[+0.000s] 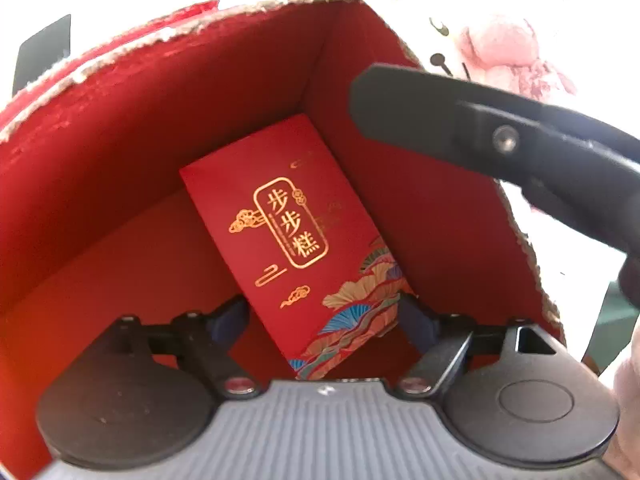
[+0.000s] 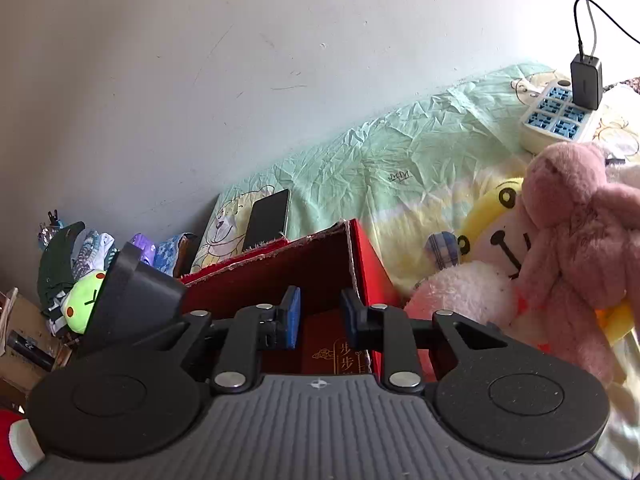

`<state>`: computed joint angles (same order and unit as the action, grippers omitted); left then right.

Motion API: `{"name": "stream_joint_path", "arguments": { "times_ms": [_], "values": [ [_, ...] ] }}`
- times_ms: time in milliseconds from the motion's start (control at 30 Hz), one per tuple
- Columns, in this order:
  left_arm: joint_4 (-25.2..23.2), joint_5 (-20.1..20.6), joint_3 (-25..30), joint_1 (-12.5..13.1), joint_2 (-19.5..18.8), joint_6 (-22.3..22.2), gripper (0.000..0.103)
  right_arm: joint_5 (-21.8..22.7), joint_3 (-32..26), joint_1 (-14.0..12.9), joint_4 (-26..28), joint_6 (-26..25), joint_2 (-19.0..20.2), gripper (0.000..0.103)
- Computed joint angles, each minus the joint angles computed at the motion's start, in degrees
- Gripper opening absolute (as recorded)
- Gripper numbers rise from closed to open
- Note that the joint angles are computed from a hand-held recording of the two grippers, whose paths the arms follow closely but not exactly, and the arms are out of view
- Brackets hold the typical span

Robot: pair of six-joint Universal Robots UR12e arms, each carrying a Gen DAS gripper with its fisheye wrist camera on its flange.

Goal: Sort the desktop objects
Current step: 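Lower the packet box into the red cardboard box and open the right tool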

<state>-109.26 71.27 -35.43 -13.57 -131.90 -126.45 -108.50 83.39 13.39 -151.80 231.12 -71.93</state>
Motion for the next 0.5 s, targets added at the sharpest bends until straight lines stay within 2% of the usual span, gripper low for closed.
{"name": "stream_joint_path", "arguments": {
  "times_ms": [100, 200, 367, 433, 500],
  "values": [
    [-0.30, -0.54, -0.42, 0.32, 0.38, -0.85, 0.082, -0.46, -0.39, 0.30, 0.05, -0.29, 0.32, 0.026],
    [1.41, -0.78, -2.27, 0.58, 1.54, -2.05, 0.082, -0.56, -0.72, 0.35, -0.07, -0.49, 0.70, 0.026],
    [7.76, -1.40, -8.03, 1.08, 5.05, -3.25, 0.085, -0.85, -1.21, 0.45, 0.77, -1.85, 1.04, 0.025],
    [10.51, -1.68, -10.43, 1.31, 6.52, -3.69, 0.087, 1.43, -0.98, 0.02, 1.31, -0.63, 0.91, 0.023],
    [13.65, -1.84, -12.96, 1.52, 8.06, -4.30, 0.087, 0.54, -0.86, 0.28, 0.97, -0.22, 0.92, 0.023]
  ]
}}
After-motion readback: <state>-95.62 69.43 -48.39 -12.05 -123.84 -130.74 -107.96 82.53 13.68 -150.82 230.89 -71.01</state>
